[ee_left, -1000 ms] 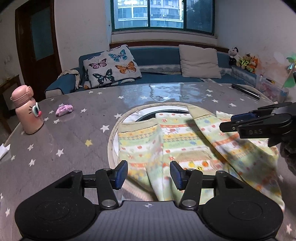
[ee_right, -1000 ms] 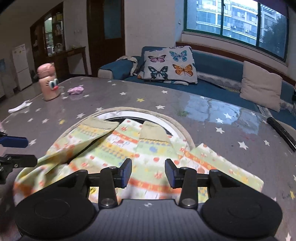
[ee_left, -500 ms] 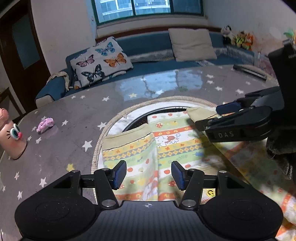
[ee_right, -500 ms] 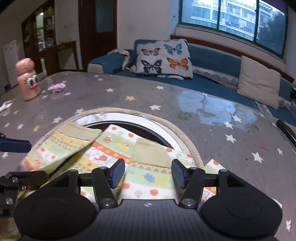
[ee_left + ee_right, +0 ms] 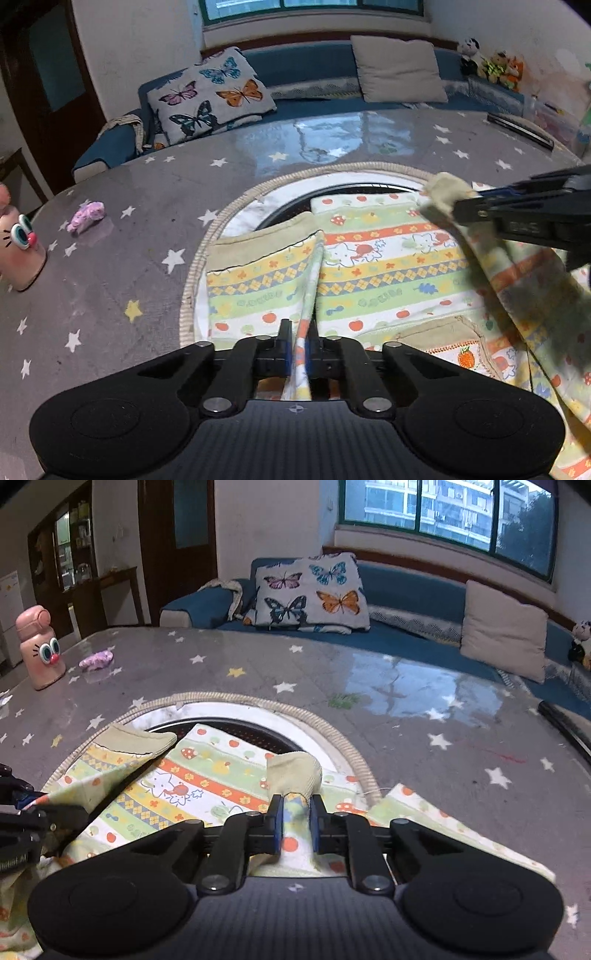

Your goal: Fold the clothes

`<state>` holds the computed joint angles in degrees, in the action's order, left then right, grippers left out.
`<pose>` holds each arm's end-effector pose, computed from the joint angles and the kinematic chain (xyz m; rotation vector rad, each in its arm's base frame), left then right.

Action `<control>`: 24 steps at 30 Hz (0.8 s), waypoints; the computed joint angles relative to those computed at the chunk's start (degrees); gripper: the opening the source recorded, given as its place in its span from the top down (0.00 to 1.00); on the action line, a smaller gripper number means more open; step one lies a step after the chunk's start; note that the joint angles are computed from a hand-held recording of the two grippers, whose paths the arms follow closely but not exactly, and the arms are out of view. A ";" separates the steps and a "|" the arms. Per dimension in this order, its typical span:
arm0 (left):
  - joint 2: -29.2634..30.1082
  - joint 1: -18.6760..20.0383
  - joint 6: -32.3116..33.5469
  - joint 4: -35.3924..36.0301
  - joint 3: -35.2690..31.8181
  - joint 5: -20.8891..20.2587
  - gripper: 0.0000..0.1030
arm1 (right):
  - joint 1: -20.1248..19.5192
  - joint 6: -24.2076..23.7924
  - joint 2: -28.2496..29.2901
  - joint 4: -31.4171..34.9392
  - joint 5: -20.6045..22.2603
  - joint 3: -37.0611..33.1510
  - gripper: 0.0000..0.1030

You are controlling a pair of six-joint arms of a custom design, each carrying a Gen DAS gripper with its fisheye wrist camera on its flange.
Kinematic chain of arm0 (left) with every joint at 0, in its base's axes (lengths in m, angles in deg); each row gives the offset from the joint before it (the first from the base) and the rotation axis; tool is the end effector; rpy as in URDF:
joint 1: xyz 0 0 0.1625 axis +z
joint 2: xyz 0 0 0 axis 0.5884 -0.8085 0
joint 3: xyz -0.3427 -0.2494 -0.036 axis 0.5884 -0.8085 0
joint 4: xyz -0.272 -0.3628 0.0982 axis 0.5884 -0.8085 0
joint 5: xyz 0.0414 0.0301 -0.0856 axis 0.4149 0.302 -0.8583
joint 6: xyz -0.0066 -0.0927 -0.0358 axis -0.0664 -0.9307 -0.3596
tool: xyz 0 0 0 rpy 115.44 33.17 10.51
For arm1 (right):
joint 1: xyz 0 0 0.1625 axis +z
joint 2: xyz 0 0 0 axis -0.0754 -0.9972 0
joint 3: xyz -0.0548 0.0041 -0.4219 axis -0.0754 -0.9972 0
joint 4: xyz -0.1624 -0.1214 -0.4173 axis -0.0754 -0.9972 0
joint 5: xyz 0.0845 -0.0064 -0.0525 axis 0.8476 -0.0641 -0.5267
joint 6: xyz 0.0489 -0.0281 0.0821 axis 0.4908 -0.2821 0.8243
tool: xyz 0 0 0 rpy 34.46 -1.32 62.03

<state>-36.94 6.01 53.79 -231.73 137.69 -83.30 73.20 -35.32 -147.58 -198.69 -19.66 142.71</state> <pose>-0.2190 -0.4816 -0.0997 0.7564 2.2038 -0.6829 -0.0668 -0.5163 0.1709 0.6122 -2.2461 0.8952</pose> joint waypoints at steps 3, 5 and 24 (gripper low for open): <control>-0.47 -0.76 -0.96 -2.59 1.40 1.37 0.98 | -1.14 0.77 -3.11 -0.28 2.17 2.42 0.88; -1.15 -1.18 -1.75 -4.32 2.65 2.13 0.98 | -1.90 0.68 -5.42 -1.04 3.26 4.27 0.88; -11.85 -5.44 -19.52 -12.46 20.45 10.71 0.98 | -24.93 6.17 -37.02 0.52 23.79 20.48 0.88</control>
<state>-48.79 0.56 34.27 -244.19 158.15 -72.58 48.27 -29.15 -184.60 -198.16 4.13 163.19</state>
